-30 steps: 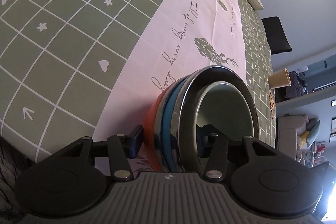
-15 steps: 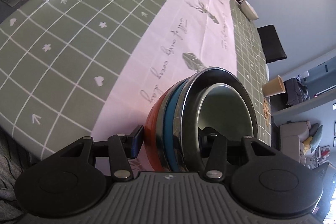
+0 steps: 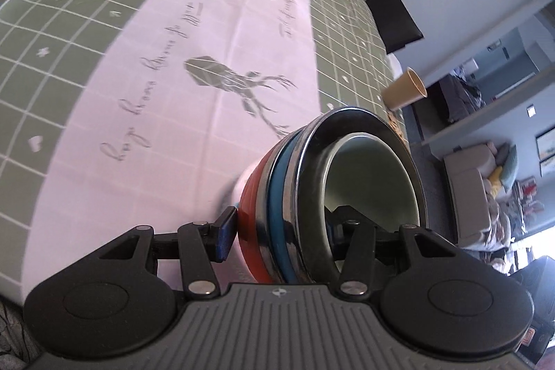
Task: Organize plates and bowls
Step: 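Lift the bowl stack with both tools and carry it over the white plate, then lower the bowl stack onto the white plate and open both tools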
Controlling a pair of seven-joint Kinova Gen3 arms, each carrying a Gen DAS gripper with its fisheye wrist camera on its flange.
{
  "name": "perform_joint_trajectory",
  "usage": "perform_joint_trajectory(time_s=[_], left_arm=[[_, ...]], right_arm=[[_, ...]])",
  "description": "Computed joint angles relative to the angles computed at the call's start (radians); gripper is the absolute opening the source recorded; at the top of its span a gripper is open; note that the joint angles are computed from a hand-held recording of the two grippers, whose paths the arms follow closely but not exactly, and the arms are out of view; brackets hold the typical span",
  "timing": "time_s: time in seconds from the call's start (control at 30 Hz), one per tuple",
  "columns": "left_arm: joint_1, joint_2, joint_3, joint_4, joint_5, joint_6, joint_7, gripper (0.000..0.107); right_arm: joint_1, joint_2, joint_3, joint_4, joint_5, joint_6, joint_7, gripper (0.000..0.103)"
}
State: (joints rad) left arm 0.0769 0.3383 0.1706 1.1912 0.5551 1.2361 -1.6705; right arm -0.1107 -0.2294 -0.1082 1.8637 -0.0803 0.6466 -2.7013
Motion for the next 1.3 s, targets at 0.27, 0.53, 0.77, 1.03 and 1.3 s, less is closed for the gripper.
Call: perform_joint_trajectory(time_s=[0.27,0.53,0.77,1.03,1.3], left_arm=[[0.113,0.039,-0.084,-0.047,-0.007,0.039,0.026,0.055],[-0.024,0.077,0.156,-0.068,-0.13,0.019,0.079,0.055],[-0.048,-0.02,0.253,0.038,-0.274,-0.151,0.018,0.054],[0.236,-0.229,-0.081,0.264,-0.242,-0.477,-0.145,0.089],[0.447,-0.34,-0.222,0.449,-0.539,-0.701,0.088,0.096]], right_arm=[[0.008,-0.013,0.059,0.023,-0.054,0.033,0.059,0.052],[0.022,0.007,0.079,0.028,-0.113,0.029,0.107,0.052],[0.042,-0.045,0.036,0.102,-0.067,-0.114,0.104,0.082],[0.187,-0.101,-0.172,0.074,0.236,-0.032,-0.118,0.094],[0.203,-0.18,-0.346,0.007,0.457,0.186,-0.175,0.097]])
